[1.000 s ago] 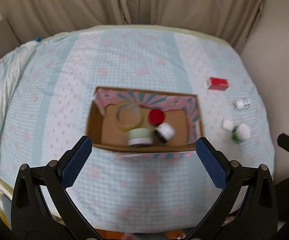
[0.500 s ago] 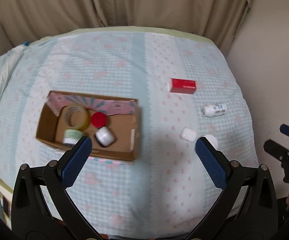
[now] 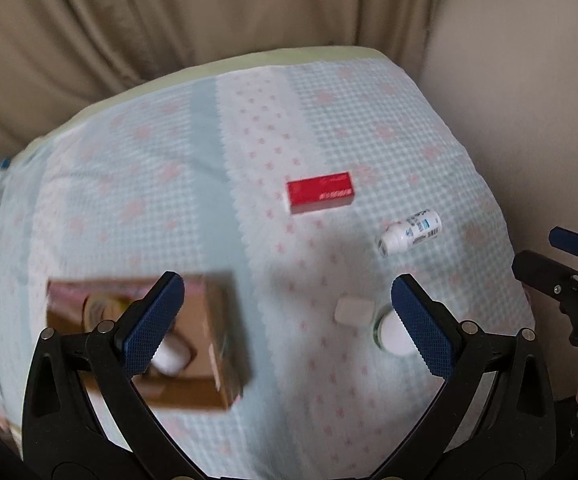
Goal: Organize rigid objects
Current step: 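Grasp the red MARUBI box with the left tool while the right tool grasps the white pill bottle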
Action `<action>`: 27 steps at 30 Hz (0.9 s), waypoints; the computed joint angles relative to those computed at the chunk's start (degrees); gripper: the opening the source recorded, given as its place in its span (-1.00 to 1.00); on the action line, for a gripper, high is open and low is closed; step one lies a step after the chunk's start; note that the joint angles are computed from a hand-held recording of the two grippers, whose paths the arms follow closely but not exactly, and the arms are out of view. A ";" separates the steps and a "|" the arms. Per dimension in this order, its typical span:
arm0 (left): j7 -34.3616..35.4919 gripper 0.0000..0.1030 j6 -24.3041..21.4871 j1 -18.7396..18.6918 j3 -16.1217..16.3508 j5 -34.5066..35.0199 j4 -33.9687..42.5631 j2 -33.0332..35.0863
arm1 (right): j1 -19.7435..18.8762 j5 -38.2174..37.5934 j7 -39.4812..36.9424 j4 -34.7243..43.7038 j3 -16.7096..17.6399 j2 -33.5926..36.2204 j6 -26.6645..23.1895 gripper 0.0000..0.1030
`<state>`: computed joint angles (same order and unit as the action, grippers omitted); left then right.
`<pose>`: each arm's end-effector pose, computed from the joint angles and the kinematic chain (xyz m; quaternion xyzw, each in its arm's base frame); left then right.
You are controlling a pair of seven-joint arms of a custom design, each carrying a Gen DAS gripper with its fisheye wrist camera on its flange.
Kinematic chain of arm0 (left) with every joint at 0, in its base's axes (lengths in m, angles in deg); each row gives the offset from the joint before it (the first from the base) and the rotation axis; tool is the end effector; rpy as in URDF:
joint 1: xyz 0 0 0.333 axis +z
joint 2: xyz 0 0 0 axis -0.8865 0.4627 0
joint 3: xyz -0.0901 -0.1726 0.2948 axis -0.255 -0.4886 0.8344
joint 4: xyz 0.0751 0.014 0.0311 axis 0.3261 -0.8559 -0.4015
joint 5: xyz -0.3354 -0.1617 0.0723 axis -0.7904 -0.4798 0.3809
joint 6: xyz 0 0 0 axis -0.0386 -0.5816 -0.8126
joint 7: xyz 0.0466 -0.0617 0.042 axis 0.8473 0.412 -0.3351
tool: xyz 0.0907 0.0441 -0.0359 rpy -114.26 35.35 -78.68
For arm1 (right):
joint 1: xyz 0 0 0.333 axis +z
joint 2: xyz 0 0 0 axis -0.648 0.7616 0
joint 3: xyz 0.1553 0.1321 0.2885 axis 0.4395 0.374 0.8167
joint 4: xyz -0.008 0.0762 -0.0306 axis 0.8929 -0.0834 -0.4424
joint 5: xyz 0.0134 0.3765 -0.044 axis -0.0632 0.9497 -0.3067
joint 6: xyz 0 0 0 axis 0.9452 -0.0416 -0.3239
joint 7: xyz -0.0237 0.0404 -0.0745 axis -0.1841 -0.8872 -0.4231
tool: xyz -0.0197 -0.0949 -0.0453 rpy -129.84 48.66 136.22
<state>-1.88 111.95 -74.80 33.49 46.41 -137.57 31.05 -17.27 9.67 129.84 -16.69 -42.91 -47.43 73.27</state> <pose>0.5139 -0.2391 0.6827 -0.6577 0.7194 -0.1572 0.1586 0.4315 0.2638 0.7250 -0.7045 0.6655 -0.0674 0.2373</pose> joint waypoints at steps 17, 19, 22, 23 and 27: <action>37.68 0.87 0.46 -3.84 3.95 -0.77 24.99 33.44 | -3.95 -0.04 38.79 -8.91 -1.23 11.14 16.84 1.00; 41.22 0.85 -0.13 -4.75 4.69 -0.01 27.36 35.85 | -3.92 -0.70 44.46 -10.03 -1.27 12.14 18.08 0.95; 45.26 0.65 -2.58 -5.39 5.19 -0.56 31.45 39.29 | -3.87 -0.03 49.51 -10.78 -1.41 13.87 19.88 0.71; 46.19 0.64 -3.15 -5.68 5.43 -0.58 32.47 40.19 | -3.83 0.09 50.46 -10.75 -1.42 14.32 20.14 0.60; 48.92 0.23 -7.85 -6.04 5.90 -2.05 38.02 44.52 | -3.72 -0.45 54.26 -9.75 -1.59 16.70 19.77 0.25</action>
<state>47.04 104.10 -80.85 39.38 44.36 -99.56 75.57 -21.00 9.22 184.10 -26.43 -44.50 -30.73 93.04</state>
